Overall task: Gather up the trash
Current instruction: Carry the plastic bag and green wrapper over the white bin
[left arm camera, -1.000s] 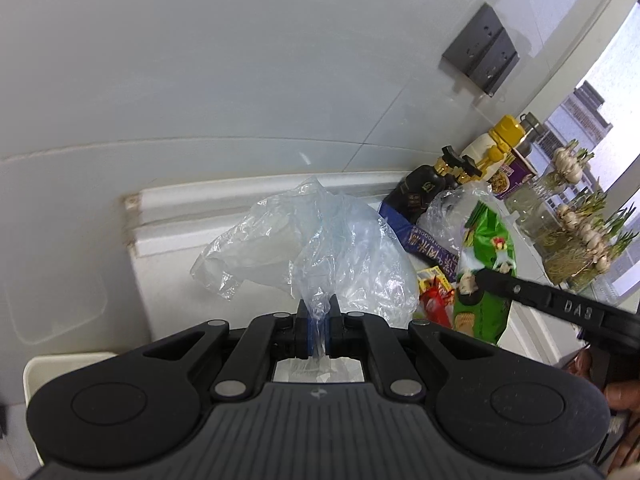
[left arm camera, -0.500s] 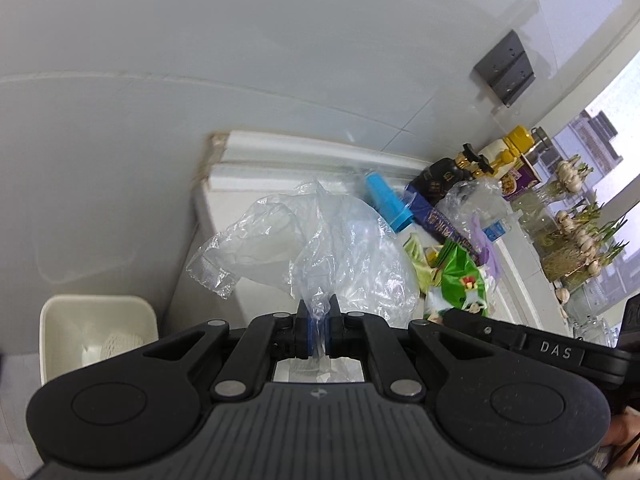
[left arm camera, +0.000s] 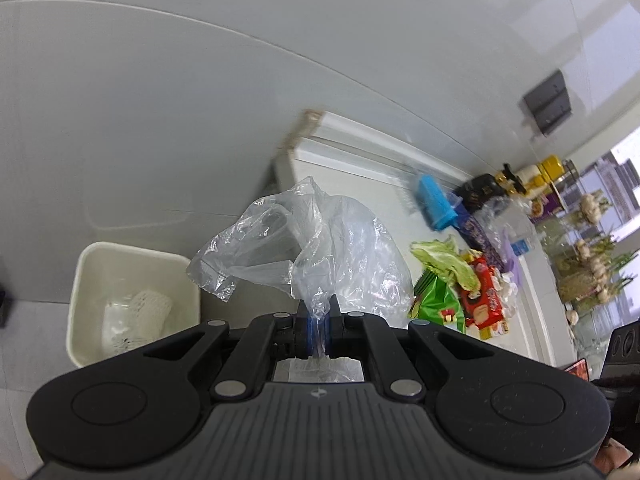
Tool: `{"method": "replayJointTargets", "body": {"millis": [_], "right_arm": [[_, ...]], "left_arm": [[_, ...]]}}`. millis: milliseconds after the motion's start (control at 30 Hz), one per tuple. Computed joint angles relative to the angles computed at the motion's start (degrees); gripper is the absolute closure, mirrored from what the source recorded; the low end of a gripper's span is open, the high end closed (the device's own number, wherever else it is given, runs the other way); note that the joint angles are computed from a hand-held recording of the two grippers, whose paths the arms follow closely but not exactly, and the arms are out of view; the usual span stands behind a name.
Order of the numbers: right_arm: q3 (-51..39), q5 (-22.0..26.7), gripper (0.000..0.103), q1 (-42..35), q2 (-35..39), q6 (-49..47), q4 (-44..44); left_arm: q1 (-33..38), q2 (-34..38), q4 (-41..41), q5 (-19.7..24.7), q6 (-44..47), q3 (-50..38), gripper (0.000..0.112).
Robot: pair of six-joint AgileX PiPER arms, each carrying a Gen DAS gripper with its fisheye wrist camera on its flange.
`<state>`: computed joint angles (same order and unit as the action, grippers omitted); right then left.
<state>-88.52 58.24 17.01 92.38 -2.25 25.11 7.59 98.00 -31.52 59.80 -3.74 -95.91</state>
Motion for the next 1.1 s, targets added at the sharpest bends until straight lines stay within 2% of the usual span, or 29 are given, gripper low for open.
{"method": "replayJointTargets", "body": {"millis": [433,667,867,1100], "right_arm": [[-5.17,2.98,0.096,9.20,6.05,-0.47,0.40],[-11.48,5.13,0.095,13.41,13.06,-0.51,-0.47],[-20.44,5.93,0.095,16.04,22.77,0.06,-1.24],[-32.91,8.86,0.092,17.76,35.62,3.64,-3.25]], "left_arm": [[7.18,-5.10,1.01,-2.50,-2.50,9.82,0.108],[9.92,-5.24,4.20,-4.98,-5.28,13.99,0.108],[9.89,-1.44,8.90,-7.11,-8.43,15.63,0.108],[7.97,7.10,12.34,-9.18,-10.37,13.95,0.107]]}}
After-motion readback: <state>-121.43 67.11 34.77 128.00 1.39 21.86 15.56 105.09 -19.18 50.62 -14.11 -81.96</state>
